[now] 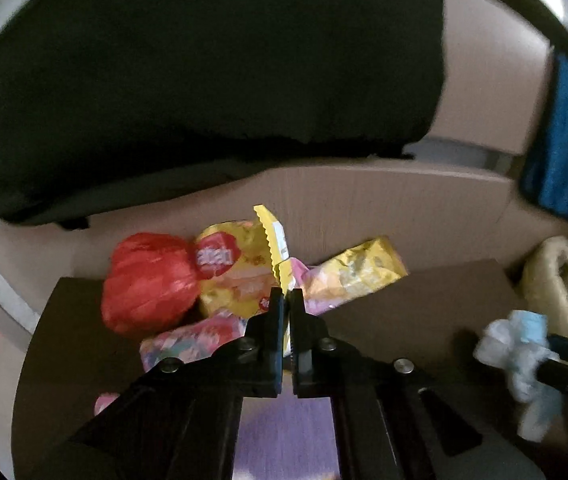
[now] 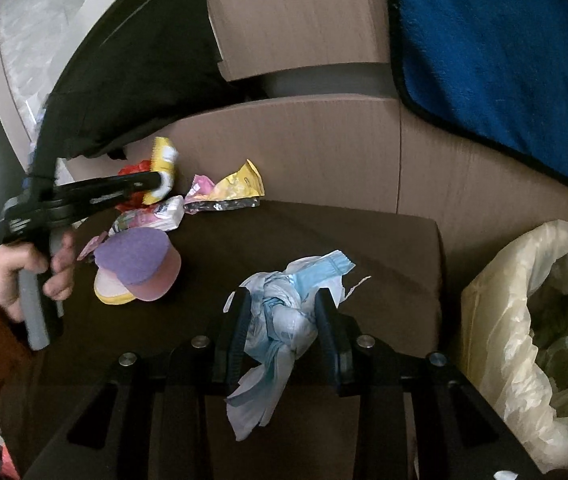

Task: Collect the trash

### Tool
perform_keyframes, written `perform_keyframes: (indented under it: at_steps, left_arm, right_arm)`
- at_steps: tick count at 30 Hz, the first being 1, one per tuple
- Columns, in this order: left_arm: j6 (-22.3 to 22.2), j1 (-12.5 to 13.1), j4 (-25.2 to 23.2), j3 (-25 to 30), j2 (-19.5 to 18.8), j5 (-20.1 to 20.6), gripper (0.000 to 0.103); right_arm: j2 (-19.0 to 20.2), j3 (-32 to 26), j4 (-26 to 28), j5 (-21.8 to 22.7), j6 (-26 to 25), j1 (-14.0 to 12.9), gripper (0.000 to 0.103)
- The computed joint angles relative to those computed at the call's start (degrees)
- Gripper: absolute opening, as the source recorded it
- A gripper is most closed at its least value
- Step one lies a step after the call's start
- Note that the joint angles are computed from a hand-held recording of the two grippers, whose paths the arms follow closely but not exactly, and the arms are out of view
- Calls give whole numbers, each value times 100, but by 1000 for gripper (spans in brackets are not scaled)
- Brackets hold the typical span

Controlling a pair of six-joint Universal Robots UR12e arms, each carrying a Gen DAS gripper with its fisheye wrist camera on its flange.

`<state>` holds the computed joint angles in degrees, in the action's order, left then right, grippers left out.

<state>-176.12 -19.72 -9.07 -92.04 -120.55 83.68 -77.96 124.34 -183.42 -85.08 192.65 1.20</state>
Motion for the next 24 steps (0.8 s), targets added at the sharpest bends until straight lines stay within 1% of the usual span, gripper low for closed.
perform_keyframes:
  at_steps: [1, 3, 7, 11, 13, 18, 20, 22, 24]
  left_arm:
    - [-124, 61, 84, -168, 133, -177, 2]
    - [-324, 170, 220, -475, 373, -403, 2]
    - [-704, 462, 584, -1163, 888, -963, 2]
    - [-877, 703, 881, -1663, 1248, -1319, 2]
    - [-947, 801, 955, -1868, 1404, -1489, 2]
    - [-1133, 950, 1133, -2222, 1656, -1631, 2]
    - [-1250, 989, 1147, -2310, 1705, -1657, 2]
    - [-1300, 1007, 1122, -2392, 1747, -1634, 2]
    - [-1287, 1020, 1105, -2455, 1765, -1578, 2]
  right_arm:
    - [-5, -5, 12, 15, 20, 12, 30]
    - [-29, -7, 22, 20, 39, 65, 30]
    - [-99, 9, -42, -72, -7, 210, 30]
    - [-163, -12, -76, -135, -57, 360, 30]
    - [-191, -33, -97, -191, -107, 437, 30]
    - [-284, -77, -107, -309, -288, 596, 30]
    - [-309, -108, -17, -287, -417, 638, 30]
    - [-311, -144, 115, -209, -511, 667, 30]
    - [-293, -193, 337, 21, -631, 684, 31]
